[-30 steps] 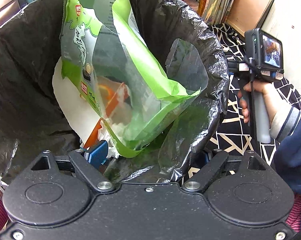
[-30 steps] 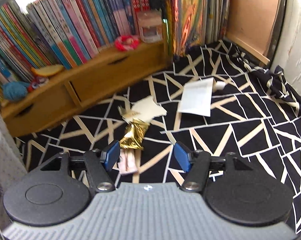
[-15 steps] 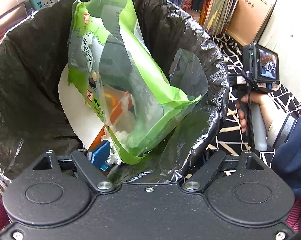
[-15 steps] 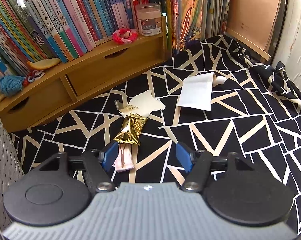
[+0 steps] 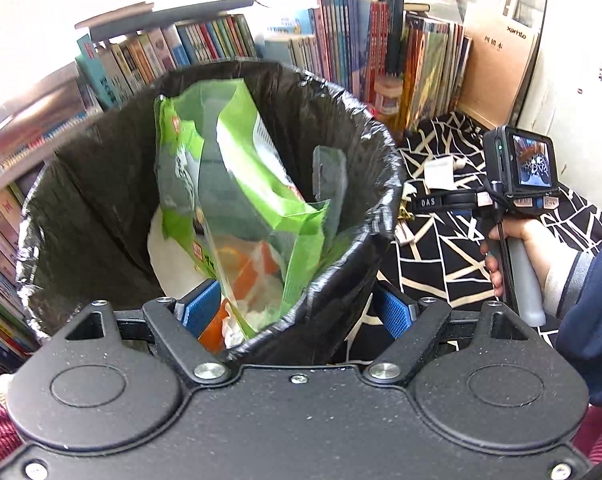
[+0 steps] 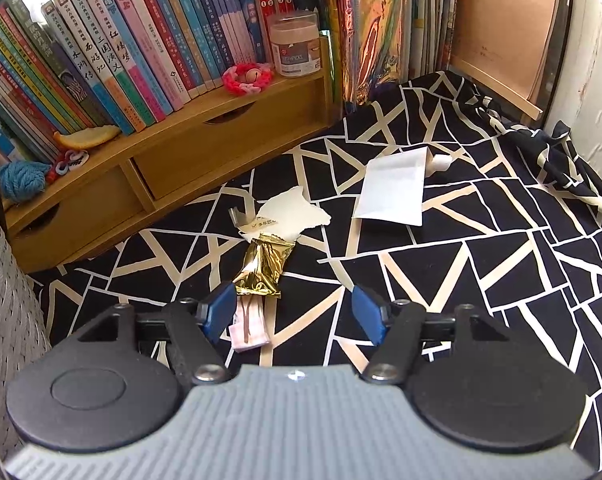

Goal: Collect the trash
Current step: 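Move the right gripper to the small white-and-pink packet, then grasp the white-and-pink packet with the right gripper and lift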

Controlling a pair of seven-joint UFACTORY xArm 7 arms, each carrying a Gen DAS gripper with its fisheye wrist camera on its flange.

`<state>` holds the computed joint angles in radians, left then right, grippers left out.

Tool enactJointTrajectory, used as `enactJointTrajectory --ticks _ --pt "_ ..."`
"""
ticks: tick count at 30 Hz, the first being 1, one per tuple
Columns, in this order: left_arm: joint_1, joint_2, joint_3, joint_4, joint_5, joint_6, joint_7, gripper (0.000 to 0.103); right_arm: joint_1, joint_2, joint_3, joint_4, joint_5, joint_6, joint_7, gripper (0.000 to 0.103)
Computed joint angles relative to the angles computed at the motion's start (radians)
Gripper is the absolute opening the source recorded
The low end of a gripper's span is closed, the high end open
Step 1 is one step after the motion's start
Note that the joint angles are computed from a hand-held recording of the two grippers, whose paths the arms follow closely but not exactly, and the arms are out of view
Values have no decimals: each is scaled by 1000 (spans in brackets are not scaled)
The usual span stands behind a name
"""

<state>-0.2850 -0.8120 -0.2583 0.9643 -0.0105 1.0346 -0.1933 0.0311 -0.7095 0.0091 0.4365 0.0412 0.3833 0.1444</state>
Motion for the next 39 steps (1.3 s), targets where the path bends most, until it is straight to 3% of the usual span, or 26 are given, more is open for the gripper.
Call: enactJointTrajectory --ticks 8,13,17,23,26,27,28,30,39 --pt "0 -19 -15 0 20 2 12 78 2 -3 -2 -2 0 -2 5 76" --pt "17 -29 -31 1 43 9 -6 58 21 7 -19 -3 17 -14 -16 75" --pt "7 -32 -23 -5 42 -1 8 54 22 43 -19 0 34 -33 -2 67" --pt "7 -31 -22 -7 41 -6 13 53 100 82 -56 -8 87 -68 -47 67" --pt "6 -28 -20 -4 36 -3 14 53 86 118 -12 5 69 -65 -39 66" --pt "6 -25 -20 -2 35 -1 13 53 76 134 4 16 60 -49 -26 63" --pt "6 -21 -20 1 33 2 13 53 68 150 19 28 50 -28 -14 48" --pt "8 -15 -19 7 29 9 8 53 34 151 66 31 4 -21 25 31" --pt "1 7 2 22 0 27 -2 53 100 25 19 94 25 169 -3 29"
